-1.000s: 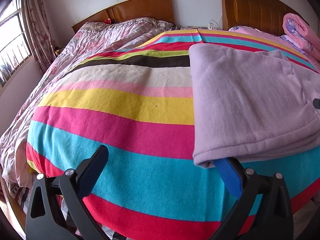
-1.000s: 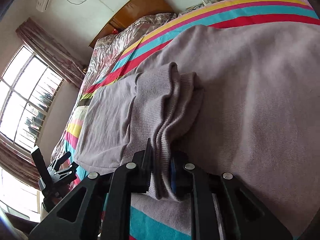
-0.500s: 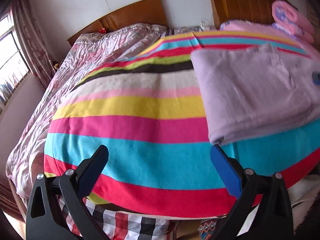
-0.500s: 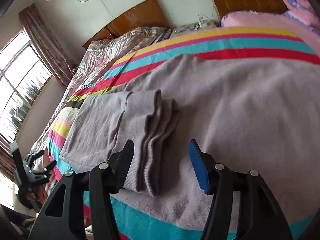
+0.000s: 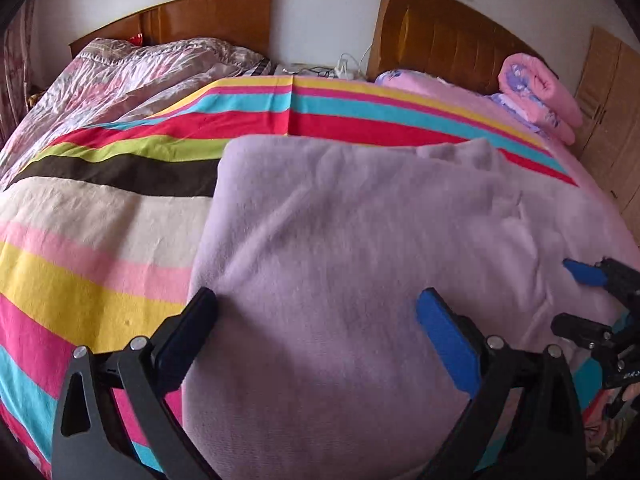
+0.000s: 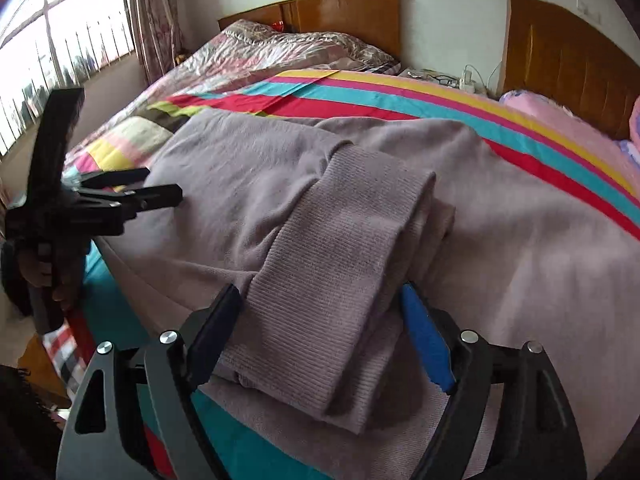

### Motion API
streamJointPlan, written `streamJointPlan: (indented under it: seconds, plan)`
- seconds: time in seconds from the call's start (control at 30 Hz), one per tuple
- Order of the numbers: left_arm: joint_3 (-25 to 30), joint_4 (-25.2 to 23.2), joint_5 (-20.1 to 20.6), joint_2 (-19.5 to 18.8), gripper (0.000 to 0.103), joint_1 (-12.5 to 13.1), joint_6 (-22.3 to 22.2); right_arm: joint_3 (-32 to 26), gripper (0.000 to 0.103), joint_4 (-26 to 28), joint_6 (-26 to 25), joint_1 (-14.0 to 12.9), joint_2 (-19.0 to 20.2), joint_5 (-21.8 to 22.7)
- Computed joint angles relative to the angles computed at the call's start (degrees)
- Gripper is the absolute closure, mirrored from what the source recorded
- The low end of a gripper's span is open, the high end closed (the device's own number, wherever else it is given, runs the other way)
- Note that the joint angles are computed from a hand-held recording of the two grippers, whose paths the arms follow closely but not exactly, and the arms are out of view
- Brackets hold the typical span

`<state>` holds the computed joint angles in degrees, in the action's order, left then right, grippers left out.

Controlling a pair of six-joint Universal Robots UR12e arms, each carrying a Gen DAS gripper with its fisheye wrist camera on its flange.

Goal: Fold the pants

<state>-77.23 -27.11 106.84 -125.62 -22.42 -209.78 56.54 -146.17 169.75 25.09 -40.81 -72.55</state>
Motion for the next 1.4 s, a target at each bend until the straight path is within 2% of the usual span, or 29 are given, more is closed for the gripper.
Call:
streamJointPlan:
  seconds: [0.07, 0.1, 0.17, 0.23, 0.3, 0.37, 0.43, 0.5, 0.57, 0.6, 0.63, 0.67, 0.8, 0.87, 0.93, 1.1, 1.2, 1.23, 1.3, 1.33, 1.4]
  plan:
    - [0.3, -1.7, 1.9, 0.8, 0.002, -0.1, -1.0, -0.6, 0.024, 0.8, 0.8, -0.3, -0.2, -0.1]
    - [0.5, -1.9, 2.9, 1.3, 0.002, -0.3, -0.9, -0.7, 0.024, -0.6, 1.0, -0.4, -0.3, -0.9]
    - [0.8, -0.4, 3.7, 2.4, 0.002, -0.4, 0.6, -0.8, 0.024, -3.7, 1.6, -0.8, -0.4, 0.0]
    - [2.3, 1.9, 1.9, 2.5, 0.002, -0.2, 2.7, -2.1, 0.024, -5.3, 1.2, -1.2, 0.1, 2.1]
    - [5.5, 1.6, -0.6, 1.0, 0.001, 0.0, 5.1, -4.7, 0.024, -2.6, -1.5, -1.2, 1.2, 4.6]
    - [9.9, -2.0, -2.3, -1.5, 0.002, 0.2, 7.3, -8.7, 0.024, 2.4, -7.1, -0.8, 3.2, 6.3]
    - [14.9, -8.5, -2.2, -4.5, 0.001, 0.6, 7.8, -11.8, 0.024, 6.5, -10.5, -0.1, 4.8, 4.6]
    - [17.4, -13.1, -1.9, -6.6, 0.001, 1.2, 6.5, -15.1, 0.021, 11.0, -13.1, 0.3, 6.4, 3.1]
    - [17.7, -17.0, -2.9, -7.7, 0.002, 2.3, 2.8, -15.7, 0.021, 12.2, -15.1, 0.4, 7.1, 1.6]
    - [16.6, -15.8, -3.7, -7.7, 0.001, 2.6, 2.5, -14.9, 0.021, 11.1, -15.5, 0.2, 6.8, 2.3]
    - [15.4, -12.7, -2.5, -7.5, 0.001, 2.2, 3.8, -14.2, 0.021, 10.6, -15.0, 0.1, 6.5, 3.2]
    - [15.0, -11.9, -2.8, -7.3, 0.001, 2.2, 3.8, -13.6, 0.021, 10.0, -14.2, 0.0, 6.2, 3.1]
    - [15.6, -12.5, -1.4, -7.7, 0.001, 2.0, 3.6, -9.4, 0.019, 4.1, -13.0, 0.3, 3.8, 0.2]
    - [15.3, -11.6, -1.7, -7.6, 0.001, 2.1, 3.3, -8.7, 0.015, 4.5, -13.2, 0.2, 3.5, 1.4]
    - [14.3, -10.0, -2.5, -7.3, 0.001, 2.3, 2.8, -9.7, 0.013, 8.0, -14.7, 0.7, 4.4, -1.0]
    - [13.7, -9.0, -3.0, -6.9, 0.001, 2.5, 2.6, -9.7, 0.012, 7.4, -14.3, 0.5, 4.3, -0.5]
    - [13.1, -7.8, -2.5, -6.7, 0.001, 2.5, 2.0, -7.4, 0.012, 4.2, -13.1, 0.5, 2.9, -2.0]
    - [13.0, -7.7, -1.5, -6.6, 0.001, 2.4, 1.3, -5.6, 0.012, 2.2, -12.6, 0.3, 1.8, -2.6]
    - [13.8, -9.1, 5.3, -6.7, 0.002, 1.3, -1.0, -2.4, 0.012, -1.0, -11.6, -0.1, 0.0, -3.5]
    - [13.8, -8.0, 8.3, -6.6, 0.002, 0.5, -1.5, -0.3, 0.012, -3.0, -10.7, -0.5, -1.3, -4.2]
    - [13.9, -4.4, 8.5, -6.4, 0.001, -0.7, 0.0, 3.3, 0.012, -6.9, -8.8, -1.2, -3.2, -5.8]
